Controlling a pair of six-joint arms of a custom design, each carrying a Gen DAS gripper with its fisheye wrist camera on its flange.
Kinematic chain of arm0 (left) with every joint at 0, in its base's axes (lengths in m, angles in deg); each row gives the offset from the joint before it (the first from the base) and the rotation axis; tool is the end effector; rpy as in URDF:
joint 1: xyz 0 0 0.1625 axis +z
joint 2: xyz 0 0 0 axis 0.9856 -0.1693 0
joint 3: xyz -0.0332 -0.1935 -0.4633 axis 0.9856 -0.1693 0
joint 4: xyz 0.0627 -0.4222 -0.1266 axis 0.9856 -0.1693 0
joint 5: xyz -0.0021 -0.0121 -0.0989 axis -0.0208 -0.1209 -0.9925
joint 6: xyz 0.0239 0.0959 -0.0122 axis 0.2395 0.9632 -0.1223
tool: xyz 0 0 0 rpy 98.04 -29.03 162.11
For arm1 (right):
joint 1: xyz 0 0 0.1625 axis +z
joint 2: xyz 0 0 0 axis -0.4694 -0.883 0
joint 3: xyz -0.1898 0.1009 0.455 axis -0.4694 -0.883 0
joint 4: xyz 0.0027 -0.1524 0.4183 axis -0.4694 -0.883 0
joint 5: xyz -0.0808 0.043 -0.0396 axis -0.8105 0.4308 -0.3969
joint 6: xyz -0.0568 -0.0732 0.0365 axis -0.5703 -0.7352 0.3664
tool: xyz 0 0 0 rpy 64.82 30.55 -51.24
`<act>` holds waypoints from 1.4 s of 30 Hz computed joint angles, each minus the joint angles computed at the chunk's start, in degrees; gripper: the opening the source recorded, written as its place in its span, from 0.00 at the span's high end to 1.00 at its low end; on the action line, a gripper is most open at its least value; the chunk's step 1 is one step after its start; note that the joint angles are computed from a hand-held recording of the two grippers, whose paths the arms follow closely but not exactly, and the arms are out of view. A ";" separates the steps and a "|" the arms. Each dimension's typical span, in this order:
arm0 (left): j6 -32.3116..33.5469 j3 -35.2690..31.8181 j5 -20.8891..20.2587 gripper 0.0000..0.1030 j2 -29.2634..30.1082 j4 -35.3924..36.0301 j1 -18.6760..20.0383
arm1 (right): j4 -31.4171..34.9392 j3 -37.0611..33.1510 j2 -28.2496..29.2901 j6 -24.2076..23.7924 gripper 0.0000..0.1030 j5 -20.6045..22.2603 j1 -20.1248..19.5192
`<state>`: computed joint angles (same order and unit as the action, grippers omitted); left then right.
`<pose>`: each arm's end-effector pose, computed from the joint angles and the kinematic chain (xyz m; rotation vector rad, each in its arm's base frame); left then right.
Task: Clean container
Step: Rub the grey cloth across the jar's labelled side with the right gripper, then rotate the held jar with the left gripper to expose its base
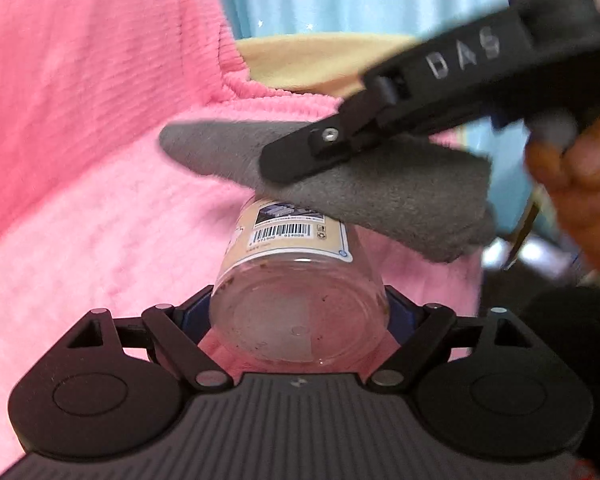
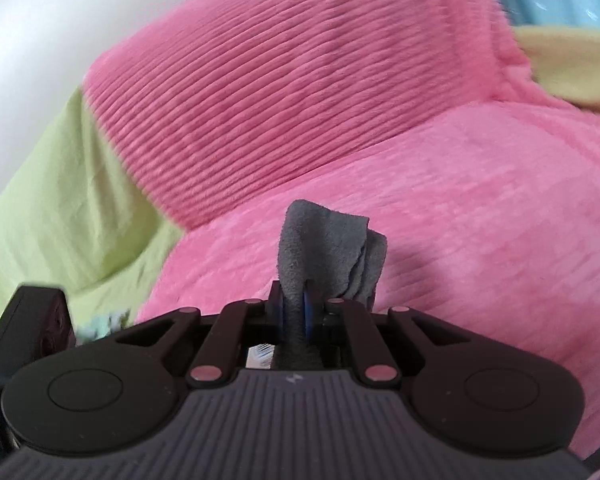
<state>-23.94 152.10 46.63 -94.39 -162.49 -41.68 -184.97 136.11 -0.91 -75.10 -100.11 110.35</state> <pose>-0.3944 -0.5838 -0.0380 0.9288 2.1460 -0.8423 0.0636 -0.7020 0.3337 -1.0108 2.8560 -0.7942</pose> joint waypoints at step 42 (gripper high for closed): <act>2.89 0.43 3.65 0.17 1.32 0.14 -1.48 | -0.97 1.10 -0.73 0.97 0.93 2.22 -1.29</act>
<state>-21.05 152.52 50.27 -93.06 -162.35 -43.15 -185.94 137.20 -1.64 -74.13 -97.88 109.06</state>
